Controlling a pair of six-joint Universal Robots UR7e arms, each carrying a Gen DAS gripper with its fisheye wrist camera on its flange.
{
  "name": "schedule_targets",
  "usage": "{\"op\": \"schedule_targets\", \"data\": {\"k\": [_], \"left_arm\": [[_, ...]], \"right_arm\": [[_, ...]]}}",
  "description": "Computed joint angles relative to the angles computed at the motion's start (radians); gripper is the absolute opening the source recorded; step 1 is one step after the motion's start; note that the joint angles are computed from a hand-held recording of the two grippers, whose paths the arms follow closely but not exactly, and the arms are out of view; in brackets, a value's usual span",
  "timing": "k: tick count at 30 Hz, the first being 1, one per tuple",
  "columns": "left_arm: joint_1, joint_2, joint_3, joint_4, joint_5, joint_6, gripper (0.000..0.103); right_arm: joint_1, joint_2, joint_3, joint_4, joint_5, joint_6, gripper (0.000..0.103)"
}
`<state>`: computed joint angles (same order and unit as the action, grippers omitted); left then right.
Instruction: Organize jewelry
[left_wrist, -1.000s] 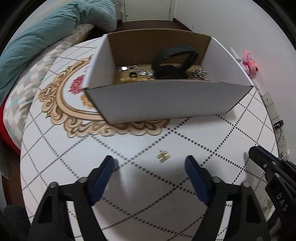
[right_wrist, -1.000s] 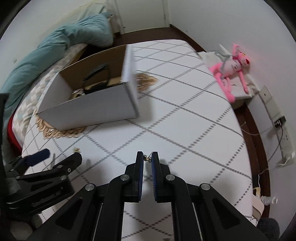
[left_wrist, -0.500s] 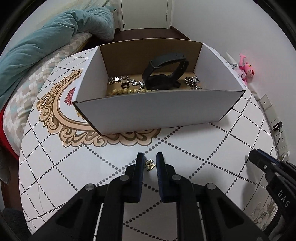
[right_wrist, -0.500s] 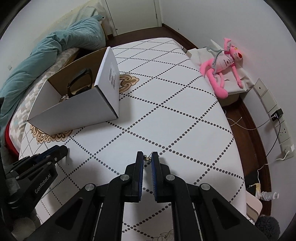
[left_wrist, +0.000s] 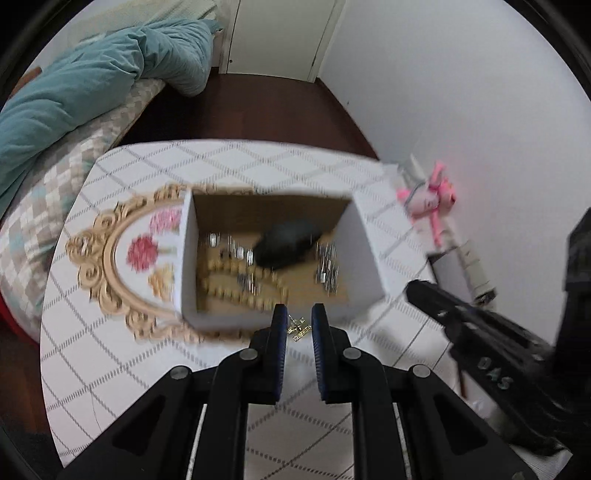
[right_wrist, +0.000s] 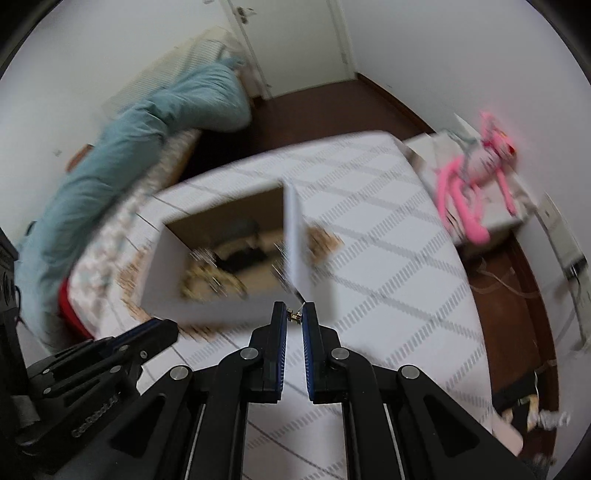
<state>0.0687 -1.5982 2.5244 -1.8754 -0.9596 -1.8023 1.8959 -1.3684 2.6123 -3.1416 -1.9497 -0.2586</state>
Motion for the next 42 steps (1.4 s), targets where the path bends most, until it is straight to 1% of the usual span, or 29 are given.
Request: {"op": "schedule_targets", "data": {"k": [2,4,5,6,7,8,10,11,12,13,14,15,16,17,18,19,21,22,23,24,25,26,27,28,30,31,36,42], "left_arm": [[0.072,-0.034,-0.017,-0.004,0.02,0.071,0.011],[0.137,-0.05,-0.027,-0.002,0.037,0.124,0.011],[0.179,-0.06,-0.03,-0.01,0.034,0.159,0.011],[0.195,-0.068,-0.026,-0.024,0.031,0.171,0.011],[0.227,-0.078,-0.026,-0.038,0.029,0.199,0.011],[0.247,-0.077,-0.033,-0.033,0.027,0.211,0.012],[0.291,-0.065,-0.063,0.008,0.018,0.225,0.013],[0.311,-0.054,-0.076,0.018,0.01,0.238,0.013],[0.337,-0.039,-0.095,0.038,0.0,0.253,0.018],[0.353,-0.029,-0.109,0.057,-0.005,0.259,0.024],[0.359,-0.026,-0.114,0.072,-0.005,0.26,0.027],[0.362,-0.025,-0.121,0.098,0.001,0.251,0.034],[0.366,-0.027,-0.126,0.122,0.008,0.241,0.043],[0.359,-0.028,-0.133,0.161,0.018,0.212,0.049],[0.356,-0.027,-0.143,0.197,0.026,0.189,0.062],[0.347,-0.026,-0.149,0.23,0.033,0.164,0.066],[0.332,-0.026,-0.158,0.289,0.049,0.118,0.068],[0.327,-0.025,-0.162,0.312,0.05,0.098,0.074],[0.321,-0.026,-0.162,0.327,0.05,0.081,0.078],[0.312,-0.025,-0.161,0.343,0.051,0.062,0.082],[0.304,-0.024,-0.159,0.357,0.052,0.044,0.085],[0.289,-0.018,-0.156,0.383,0.051,0.018,0.089],[0.284,-0.011,-0.155,0.392,0.049,0.01,0.101],[0.27,-0.003,-0.149,0.405,0.046,-0.004,0.103],[0.253,0.022,-0.143,0.43,0.035,-0.03,0.103],[0.246,0.029,-0.139,0.433,0.029,-0.036,0.103],[0.213,0.047,-0.11,0.407,0.001,-0.06,0.103],[0.182,0.072,-0.096,0.362,-0.022,-0.073,0.103]], "right_arm": [[0.016,0.04,-0.059,0.035,0.015,0.008,0.009],[0.028,0.106,-0.142,0.09,0.008,0.007,0.009],[0.028,0.136,-0.181,0.122,0.007,0.011,0.009],[0.03,0.156,-0.205,0.143,0.002,0.017,0.009],[0.033,0.184,-0.239,0.173,-0.006,0.022,0.009],[0.036,0.213,-0.276,0.218,-0.02,0.024,0.009],[0.037,0.25,-0.316,0.252,-0.043,0.03,0.009],[0.035,0.263,-0.338,0.289,-0.049,0.035,0.009],[0.037,0.276,-0.358,0.321,-0.064,0.049,0.009],[0.038,0.284,-0.369,0.342,-0.079,0.059,0.01],[0.037,0.289,-0.379,0.362,-0.087,0.065,0.012],[0.036,0.29,-0.383,0.367,-0.09,0.067,0.014],[0.035,0.289,-0.383,0.368,-0.093,0.066,0.028],[0.035,0.288,-0.384,0.367,-0.098,0.061,0.049],[0.04,0.289,-0.382,0.352,-0.113,0.053,0.057],[0.045,0.288,-0.374,0.33,-0.128,0.04,0.062],[0.052,0.281,-0.363,0.312,-0.147,0.028,0.062],[0.055,0.282,-0.36,0.304,-0.159,0.028,0.062],[0.059,0.284,-0.353,0.285,-0.178,0.023,0.066],[0.064,0.287,-0.347,0.27,-0.199,0.017,0.072],[0.069,0.291,-0.338,0.249,-0.228,0.011,0.089],[0.074,0.295,-0.328,0.228,-0.255,0.007,0.098],[0.077,0.299,-0.316,0.204,-0.279,-0.001,0.099],[0.081,0.305,-0.301,0.174,-0.308,-0.011,0.099],[0.078,0.307,-0.277,0.148,-0.331,-0.018,0.1],[0.078,0.309,-0.267,0.132,-0.343,-0.021,0.103],[0.083,0.318,-0.218,0.047,-0.391,-0.034,0.103],[0.094,0.306,-0.19,0.017,-0.406,-0.029,0.103]]}}
